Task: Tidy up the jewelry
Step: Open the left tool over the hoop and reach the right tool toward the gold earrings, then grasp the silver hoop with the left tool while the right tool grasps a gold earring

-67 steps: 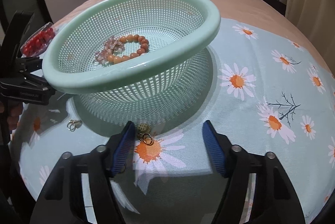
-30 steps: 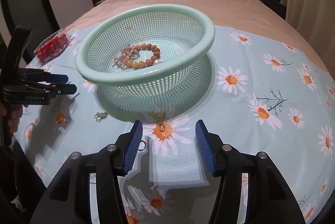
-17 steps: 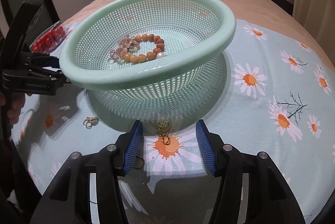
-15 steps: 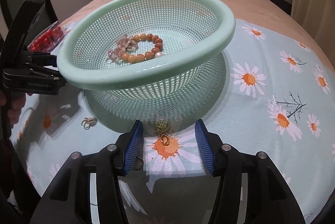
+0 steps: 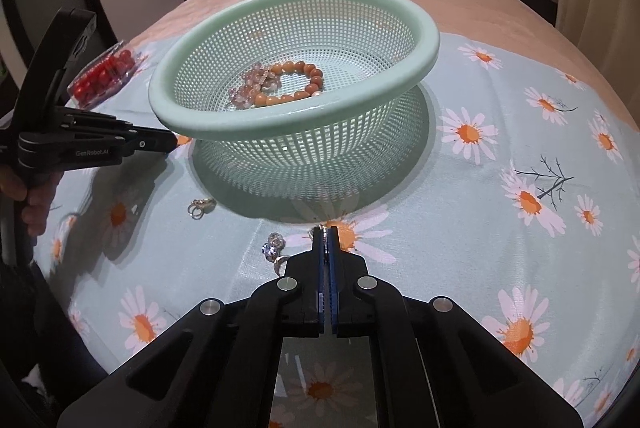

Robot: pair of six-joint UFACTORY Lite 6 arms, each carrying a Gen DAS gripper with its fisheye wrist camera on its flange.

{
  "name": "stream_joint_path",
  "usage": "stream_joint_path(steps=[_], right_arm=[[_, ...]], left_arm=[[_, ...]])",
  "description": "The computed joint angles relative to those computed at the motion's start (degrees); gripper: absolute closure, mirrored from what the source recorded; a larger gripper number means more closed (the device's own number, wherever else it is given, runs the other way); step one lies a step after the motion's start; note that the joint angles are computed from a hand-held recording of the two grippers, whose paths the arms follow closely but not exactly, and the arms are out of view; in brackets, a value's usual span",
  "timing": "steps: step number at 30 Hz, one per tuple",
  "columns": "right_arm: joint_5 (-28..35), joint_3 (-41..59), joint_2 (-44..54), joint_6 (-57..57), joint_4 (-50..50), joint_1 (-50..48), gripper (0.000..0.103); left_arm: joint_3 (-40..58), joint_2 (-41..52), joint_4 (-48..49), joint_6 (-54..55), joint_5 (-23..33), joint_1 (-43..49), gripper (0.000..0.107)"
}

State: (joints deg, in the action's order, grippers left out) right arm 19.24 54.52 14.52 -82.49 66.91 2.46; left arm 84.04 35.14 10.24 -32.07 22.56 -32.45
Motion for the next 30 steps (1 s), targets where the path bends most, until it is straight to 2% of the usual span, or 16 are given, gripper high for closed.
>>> stream_joint_path(steps=[5,6,7,8,10,12,13,16,19,26,28,30], right_arm=[[1.34,-2.21,-3.64,-0.62,-0.44,-1.99,0.100],[1.53,-1.99,-3.76,-0.22,-0.90,-2.32,0.098],[1.35,-2.22,-4.08,-0.65,-0.43,-2.50,0.097],[1.18,-2.07,-4.02,0.06,-1.09,-2.68,0.096],[1.37,-2.03,-3.93,-0.75,-0.51,-3.24,0.085],[-0.16,-3.03,-4.55,-4.07,3.16,-3.18,0.040],[-0.40,-3.59,-4.86,-7.18,6.25,-3.34,0.037],[-0.16,-2.76,-3.40,-8.17,6.96,-3.41,0.037],[-1.32,-2.11,-1.60,-9.66,8.41,-2.94,0.032],[-2.28,0.09,3.87,-13.84,15.54,-2.88,0.032],[-4.96,-0.52,3.94,-16.52,19.56,-1.40,0.037],[-5.90,-1.37,3.52,-18.27,21.43,-0.53,0.055]], left_arm=[[-4.07,-4.49,7.55,-8.21,0.55,-2.11,0.103],[-4.36,-5.04,7.35,-7.86,0.69,-1.69,0.096],[-4.88,-5.73,7.87,-8.82,0.95,-2.01,0.080],[-5.35,-6.27,9.85,-10.89,1.13,-2.08,0.072],[-6.09,-7.05,11.90,-12.92,1.20,-2.09,0.053],[-5.38,-6.82,12.75,-13.37,1.78,-1.39,0.042],[-5.03,-6.53,13.58,-13.96,1.98,-1.28,0.041],[0.87,-1.53,10.68,-9.48,3.24,0.37,0.041],[4.78,1.65,9.33,-7.12,4.10,1.00,0.039],[18.69,11.77,5.26,-0.22,8.27,1.89,0.039],[24.54,15.81,4.64,1.27,10.45,1.86,0.039],[30.54,19.89,5.14,2.17,13.25,1.69,0.039]])
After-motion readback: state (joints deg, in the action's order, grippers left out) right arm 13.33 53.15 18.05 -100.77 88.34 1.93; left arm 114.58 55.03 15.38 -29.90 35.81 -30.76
